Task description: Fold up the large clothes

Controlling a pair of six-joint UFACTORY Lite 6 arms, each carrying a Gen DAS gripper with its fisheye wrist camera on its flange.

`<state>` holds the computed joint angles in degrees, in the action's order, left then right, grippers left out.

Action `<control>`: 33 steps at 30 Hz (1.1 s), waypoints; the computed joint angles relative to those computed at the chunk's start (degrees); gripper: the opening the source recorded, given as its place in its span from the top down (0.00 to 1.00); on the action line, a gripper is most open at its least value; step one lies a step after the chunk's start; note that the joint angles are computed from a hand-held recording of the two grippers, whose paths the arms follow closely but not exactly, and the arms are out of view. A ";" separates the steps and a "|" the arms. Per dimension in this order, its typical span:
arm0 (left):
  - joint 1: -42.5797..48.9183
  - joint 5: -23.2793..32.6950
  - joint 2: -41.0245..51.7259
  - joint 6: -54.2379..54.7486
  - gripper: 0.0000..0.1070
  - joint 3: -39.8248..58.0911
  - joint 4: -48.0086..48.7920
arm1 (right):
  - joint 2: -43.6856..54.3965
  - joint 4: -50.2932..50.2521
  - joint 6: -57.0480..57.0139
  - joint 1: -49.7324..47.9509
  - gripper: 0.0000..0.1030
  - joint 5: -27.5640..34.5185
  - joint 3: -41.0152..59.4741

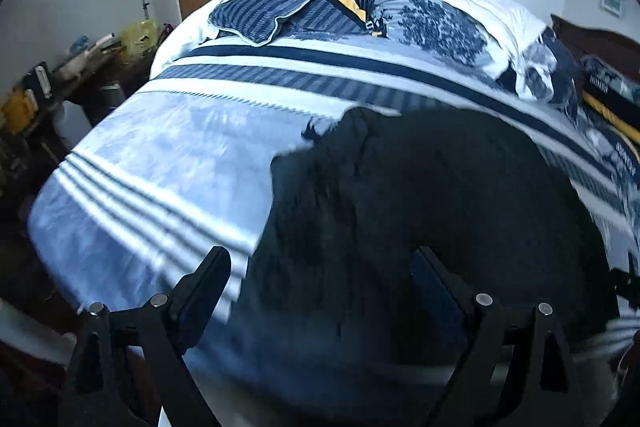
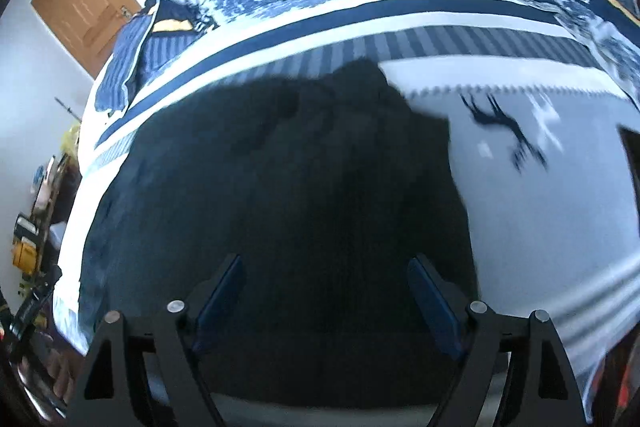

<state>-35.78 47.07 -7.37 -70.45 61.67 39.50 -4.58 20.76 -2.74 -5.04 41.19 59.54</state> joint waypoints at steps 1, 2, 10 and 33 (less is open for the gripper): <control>-3.06 2.59 -1.62 -1.61 0.14 -0.37 0.09 | -4.57 -1.31 2.16 1.15 0.17 1.65 -2.28; -7.62 6.40 -3.18 -3.76 0.14 0.02 0.41 | -10.17 -2.59 4.26 2.44 0.17 4.23 -4.41; -24.56 25.29 -1.41 -5.87 0.14 14.33 5.10 | -26.54 -10.65 13.28 6.82 0.17 18.39 -0.62; -43.51 54.22 11.38 -4.16 0.14 47.21 12.90 | -18.56 -44.62 48.03 48.00 0.17 46.07 40.19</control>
<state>-79.29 101.29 4.01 -74.61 108.87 52.40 -23.13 -23.86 45.29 42.97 87.26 99.73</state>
